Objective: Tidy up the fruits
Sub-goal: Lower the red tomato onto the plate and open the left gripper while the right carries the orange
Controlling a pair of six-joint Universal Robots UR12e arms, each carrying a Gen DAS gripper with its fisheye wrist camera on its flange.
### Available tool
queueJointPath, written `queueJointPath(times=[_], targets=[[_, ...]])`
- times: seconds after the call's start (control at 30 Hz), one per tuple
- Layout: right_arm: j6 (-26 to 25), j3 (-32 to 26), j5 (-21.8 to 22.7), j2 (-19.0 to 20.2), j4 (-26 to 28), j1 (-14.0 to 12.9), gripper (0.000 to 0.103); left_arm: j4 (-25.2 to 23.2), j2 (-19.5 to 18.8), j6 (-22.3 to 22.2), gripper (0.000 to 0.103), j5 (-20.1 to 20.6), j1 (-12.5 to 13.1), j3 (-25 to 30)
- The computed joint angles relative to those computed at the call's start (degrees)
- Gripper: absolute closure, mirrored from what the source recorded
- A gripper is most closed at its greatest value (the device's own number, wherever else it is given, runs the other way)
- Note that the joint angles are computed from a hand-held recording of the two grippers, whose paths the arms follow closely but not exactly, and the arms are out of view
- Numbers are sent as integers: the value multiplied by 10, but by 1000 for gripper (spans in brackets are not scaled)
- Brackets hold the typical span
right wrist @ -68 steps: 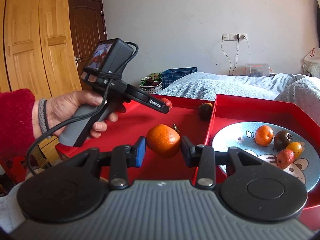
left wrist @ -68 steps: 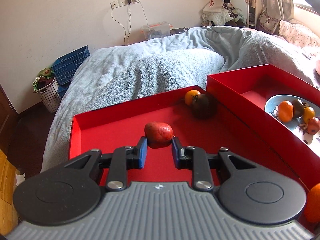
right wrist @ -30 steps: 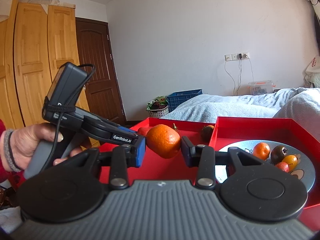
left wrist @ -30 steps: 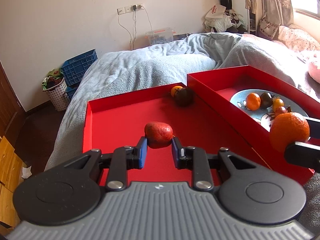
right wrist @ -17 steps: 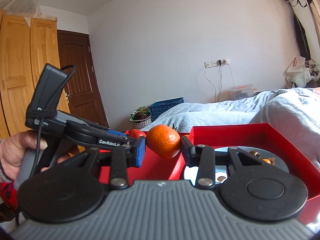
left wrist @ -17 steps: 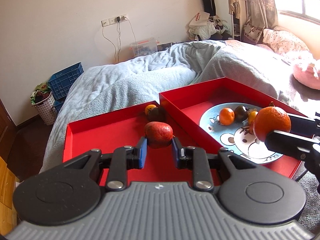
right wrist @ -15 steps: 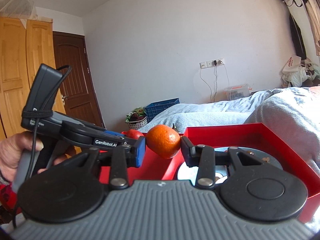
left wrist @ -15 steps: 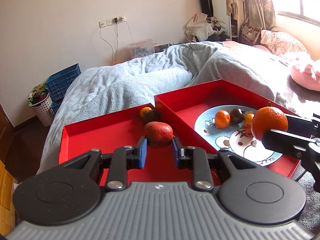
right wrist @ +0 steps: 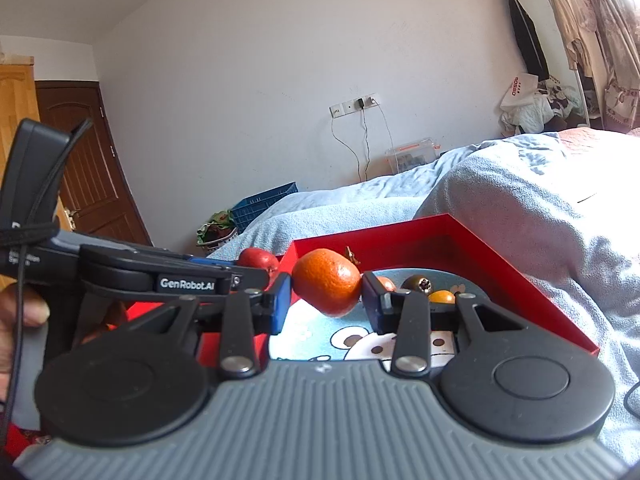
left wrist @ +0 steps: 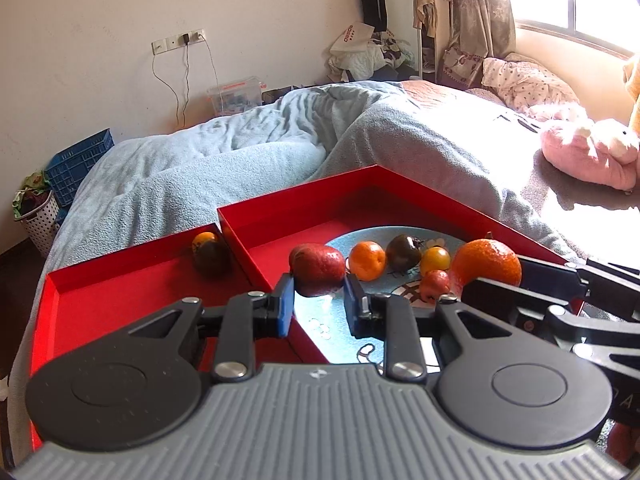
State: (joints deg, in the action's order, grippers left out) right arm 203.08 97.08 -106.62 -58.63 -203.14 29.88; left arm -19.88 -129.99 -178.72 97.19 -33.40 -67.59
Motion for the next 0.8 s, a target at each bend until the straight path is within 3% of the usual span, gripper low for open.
queueJointPath(times=[0.3,0.53,0.8], targets=[[44,1,-4,-4,30,-4,61,-52,-39,-19,72,-25,-2,55],[100,6,-14,-5,47,-9,61,-75,-49,-9,72,-43,-3,58],[103,4,-11,-4,60,-10,61,-56,-41,19,71,-36,-7,38]])
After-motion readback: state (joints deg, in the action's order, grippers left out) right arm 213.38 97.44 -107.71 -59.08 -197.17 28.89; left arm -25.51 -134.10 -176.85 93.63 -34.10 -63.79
